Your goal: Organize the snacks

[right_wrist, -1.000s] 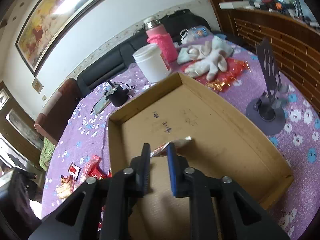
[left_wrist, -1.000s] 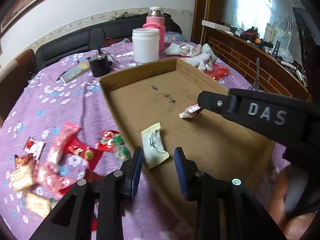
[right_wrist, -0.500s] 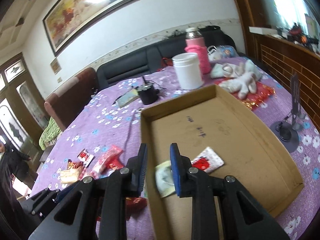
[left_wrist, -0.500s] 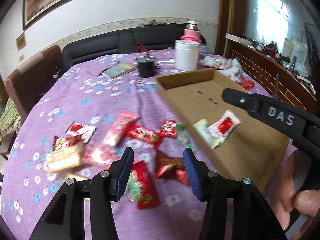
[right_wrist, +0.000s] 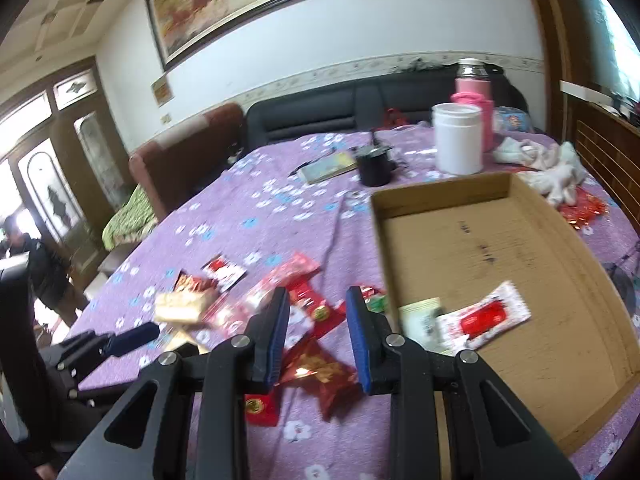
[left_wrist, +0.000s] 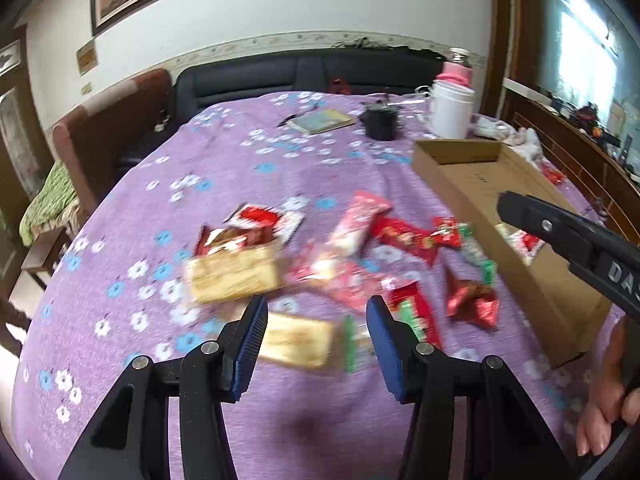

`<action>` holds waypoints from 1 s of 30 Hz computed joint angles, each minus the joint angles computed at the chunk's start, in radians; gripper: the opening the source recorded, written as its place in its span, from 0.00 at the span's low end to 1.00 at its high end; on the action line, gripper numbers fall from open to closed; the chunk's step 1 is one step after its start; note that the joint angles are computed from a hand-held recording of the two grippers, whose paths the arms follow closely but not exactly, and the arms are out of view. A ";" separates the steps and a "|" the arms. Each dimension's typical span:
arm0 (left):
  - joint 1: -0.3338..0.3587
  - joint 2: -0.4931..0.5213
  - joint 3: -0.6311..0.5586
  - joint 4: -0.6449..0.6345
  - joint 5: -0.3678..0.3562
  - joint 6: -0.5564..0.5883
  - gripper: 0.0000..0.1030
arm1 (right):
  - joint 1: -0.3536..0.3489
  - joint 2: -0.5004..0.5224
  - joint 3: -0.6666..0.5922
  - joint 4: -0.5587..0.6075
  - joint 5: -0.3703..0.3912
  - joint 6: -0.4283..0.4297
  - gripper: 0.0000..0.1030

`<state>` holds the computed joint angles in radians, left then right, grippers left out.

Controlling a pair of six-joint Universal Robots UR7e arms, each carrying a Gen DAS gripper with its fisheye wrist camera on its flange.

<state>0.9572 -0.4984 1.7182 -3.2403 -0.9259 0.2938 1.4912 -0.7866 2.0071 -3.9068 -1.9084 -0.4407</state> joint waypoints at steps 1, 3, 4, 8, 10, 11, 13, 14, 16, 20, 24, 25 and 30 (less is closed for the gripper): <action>0.008 -0.002 -0.002 0.003 0.007 -0.005 0.53 | 0.005 0.007 -0.002 -0.002 -0.003 -0.009 0.27; 0.016 -0.003 -0.004 0.008 0.011 -0.009 0.53 | 0.011 0.018 -0.007 -0.001 -0.008 -0.030 0.27; 0.020 -0.003 -0.003 0.006 0.015 -0.008 0.53 | 0.013 0.022 -0.012 0.003 -0.011 -0.036 0.27; 0.036 -0.003 0.002 -0.017 0.031 0.003 0.53 | 0.021 0.039 -0.021 0.014 -0.023 -0.055 0.27; 0.044 -0.005 0.001 -0.011 0.030 -0.003 0.53 | 0.024 0.044 -0.022 0.012 -0.029 -0.064 0.27; 0.051 -0.009 -0.004 0.005 0.023 -0.011 0.53 | 0.024 0.045 -0.022 0.014 -0.028 -0.065 0.27; 0.062 -0.019 -0.009 0.037 0.009 -0.030 0.53 | 0.022 0.044 -0.020 0.017 -0.024 -0.064 0.27; 0.072 -0.030 -0.016 0.074 -0.006 -0.042 0.53 | 0.019 0.040 -0.018 0.021 -0.019 -0.059 0.27; 0.086 -0.044 -0.024 0.121 -0.023 -0.065 0.53 | 0.015 0.034 -0.015 0.032 -0.008 -0.047 0.27; 0.117 -0.078 -0.041 0.226 -0.093 -0.135 0.53 | 0.007 0.018 -0.005 0.050 0.018 -0.020 0.27; 0.129 -0.080 -0.062 0.303 -0.133 -0.197 0.53 | 0.005 0.014 -0.001 0.053 0.029 -0.012 0.27; 0.131 -0.076 -0.075 0.334 -0.152 -0.222 0.53 | 0.005 0.014 -0.001 0.052 0.028 -0.011 0.27; 0.112 -0.036 -0.123 0.343 -0.116 -0.218 0.66 | 0.003 0.008 0.004 0.047 0.041 -0.005 0.27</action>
<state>1.0694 -0.5346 1.5949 -2.8970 -1.0417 0.0758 1.4943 -0.7787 2.0113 -3.8594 -1.8672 -0.4460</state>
